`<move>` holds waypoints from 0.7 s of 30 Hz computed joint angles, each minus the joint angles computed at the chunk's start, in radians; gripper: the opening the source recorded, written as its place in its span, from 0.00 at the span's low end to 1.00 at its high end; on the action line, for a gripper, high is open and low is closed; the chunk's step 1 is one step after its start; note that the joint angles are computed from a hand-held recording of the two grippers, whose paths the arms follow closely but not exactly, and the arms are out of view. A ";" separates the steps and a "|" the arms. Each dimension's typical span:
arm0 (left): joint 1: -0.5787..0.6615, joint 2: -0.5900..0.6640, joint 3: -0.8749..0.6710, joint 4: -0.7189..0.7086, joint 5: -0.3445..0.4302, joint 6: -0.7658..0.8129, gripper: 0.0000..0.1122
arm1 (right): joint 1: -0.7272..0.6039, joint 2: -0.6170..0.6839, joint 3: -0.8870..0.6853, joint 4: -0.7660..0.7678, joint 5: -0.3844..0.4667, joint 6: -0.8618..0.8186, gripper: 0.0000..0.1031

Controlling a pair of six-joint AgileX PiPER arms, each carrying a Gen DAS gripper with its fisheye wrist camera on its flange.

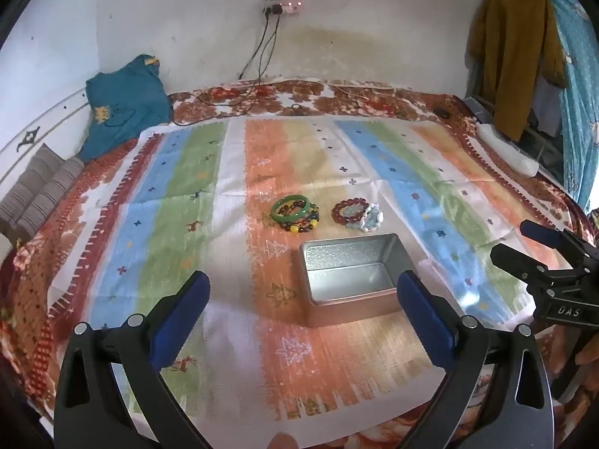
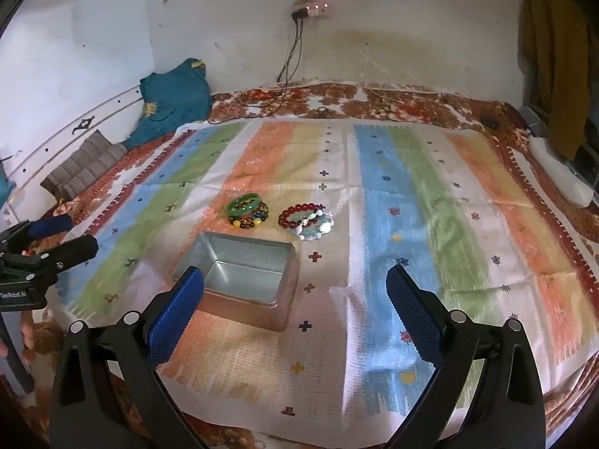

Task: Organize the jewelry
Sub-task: 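Move both grippers past the silver tin toward the bracelets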

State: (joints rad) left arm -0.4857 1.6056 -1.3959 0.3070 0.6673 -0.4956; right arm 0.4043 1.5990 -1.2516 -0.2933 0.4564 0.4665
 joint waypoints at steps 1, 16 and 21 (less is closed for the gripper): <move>-0.008 -0.001 0.002 0.018 0.000 -0.010 0.87 | -0.001 0.003 -0.009 0.013 0.017 -0.009 0.96; -0.007 -0.024 0.038 0.061 -0.033 -0.047 0.87 | -0.018 -0.014 0.008 0.031 0.009 -0.045 0.96; -0.014 -0.037 0.052 0.094 -0.049 -0.079 0.87 | 0.022 -0.012 0.001 -0.075 0.011 0.054 0.96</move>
State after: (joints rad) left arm -0.4992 1.5689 -1.3435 0.4014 0.6184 -0.5750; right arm 0.4259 1.5869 -1.2507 -0.3680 0.4669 0.5208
